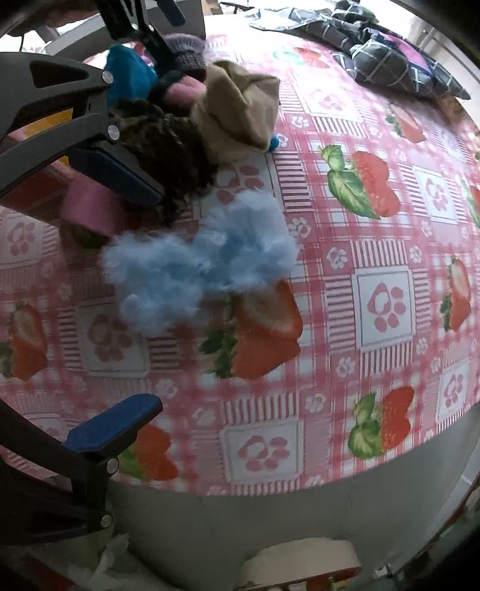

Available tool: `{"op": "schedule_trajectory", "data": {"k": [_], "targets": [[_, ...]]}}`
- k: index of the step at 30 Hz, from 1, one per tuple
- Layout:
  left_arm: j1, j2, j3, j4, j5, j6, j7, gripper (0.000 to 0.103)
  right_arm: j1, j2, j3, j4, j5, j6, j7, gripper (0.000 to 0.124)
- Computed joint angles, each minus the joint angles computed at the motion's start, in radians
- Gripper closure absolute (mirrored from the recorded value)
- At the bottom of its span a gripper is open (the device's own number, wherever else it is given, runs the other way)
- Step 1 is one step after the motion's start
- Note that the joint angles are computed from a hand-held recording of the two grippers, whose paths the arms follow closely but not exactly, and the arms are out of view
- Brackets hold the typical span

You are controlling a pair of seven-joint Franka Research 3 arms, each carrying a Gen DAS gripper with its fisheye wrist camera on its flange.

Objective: Organize soft objects
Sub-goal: 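Reach the left gripper to the dark knit sock while the right reaches the blue fluffy toy, then close the left gripper on the dark sock while the right grips the blue fluffy toy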

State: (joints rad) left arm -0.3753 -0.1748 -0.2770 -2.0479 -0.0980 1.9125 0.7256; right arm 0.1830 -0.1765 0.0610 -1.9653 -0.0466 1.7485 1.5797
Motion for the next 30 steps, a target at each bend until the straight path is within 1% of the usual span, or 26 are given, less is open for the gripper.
{"op": "schedule_trajectory", "data": {"k": [8,9,10,11,12,13,14,15,16,17,18,19,20,22,24,26,28,30], "targets": [[0.003,0.057,-0.004,0.007,0.015,0.072,-0.016,0.001,0.021,0.081,0.004,-0.018,-0.022,0.069,-0.023,0.021],[0.004,0.062,-0.003,0.009,0.016,0.077,-0.016,0.003,0.024,0.086,0.004,-0.022,-0.028,0.079,-0.021,0.021],[0.005,0.064,-0.001,0.007,0.011,0.087,-0.01,0.01,0.027,0.088,0.004,-0.026,-0.033,0.087,-0.02,0.021],[0.007,0.061,0.003,0.0,-0.002,0.101,-0.001,0.013,0.029,0.089,0.003,-0.031,-0.037,0.097,-0.022,0.021],[0.01,0.06,0.007,-0.006,-0.016,0.118,0.006,0.02,0.03,0.085,0.002,-0.045,-0.037,0.116,-0.026,0.021],[0.012,0.056,0.012,-0.017,-0.036,0.141,0.018,0.03,0.032,0.085,0.002,-0.049,-0.041,0.123,-0.027,0.023],[0.015,0.046,0.017,-0.028,-0.061,0.157,0.034,0.036,0.033,0.084,0.003,-0.053,-0.048,0.131,-0.029,0.033],[0.016,0.043,0.022,-0.039,-0.088,0.184,0.051,0.046,0.036,0.083,0.004,-0.066,-0.044,0.15,-0.029,0.04],[0.018,0.044,0.024,-0.04,-0.094,0.196,0.058,0.051,0.037,0.084,0.004,-0.071,-0.043,0.15,-0.031,0.057],[0.02,0.046,0.022,-0.037,-0.088,0.201,0.059,0.054,0.038,0.067,0.003,-0.094,-0.034,0.153,-0.032,0.06],[0.022,0.045,0.021,-0.034,-0.081,0.209,0.058,0.06,0.038,0.053,0.002,-0.102,-0.021,0.146,-0.033,0.068],[0.024,0.041,0.02,-0.032,-0.079,0.216,0.055,0.064,0.038,0.052,0.002,-0.103,-0.014,0.149,-0.038,0.081],[0.027,0.041,0.021,-0.027,-0.075,0.228,0.047,0.065,0.036,0.045,0.003,-0.106,-0.022,0.147,-0.042,0.087],[0.034,0.021,0.026,-0.032,-0.067,0.246,0.04,0.07,0.036,0.031,0.005,-0.108,-0.025,0.148,-0.051,0.087],[0.045,0.009,0.031,-0.017,-0.042,0.248,0.03,0.07,0.03,0.017,0.0,-0.102,-0.008,0.142,-0.059,0.087],[0.053,-0.005,0.036,-0.005,-0.028,0.248,0.025,0.075,0.023,0.007,-0.002,-0.094,-0.001,0.137,-0.06,0.087],[0.051,-0.039,0.033,-0.009,-0.022,0.234,0.002,0.075,0.017,-0.002,-0.005,-0.09,0.014,0.137,-0.059,0.087],[0.048,-0.07,0.028,-0.006,0.0,0.193,-0.013,0.075,0.013,-0.006,-0.005,-0.08,0.024,0.134,-0.058,0.087]]}}
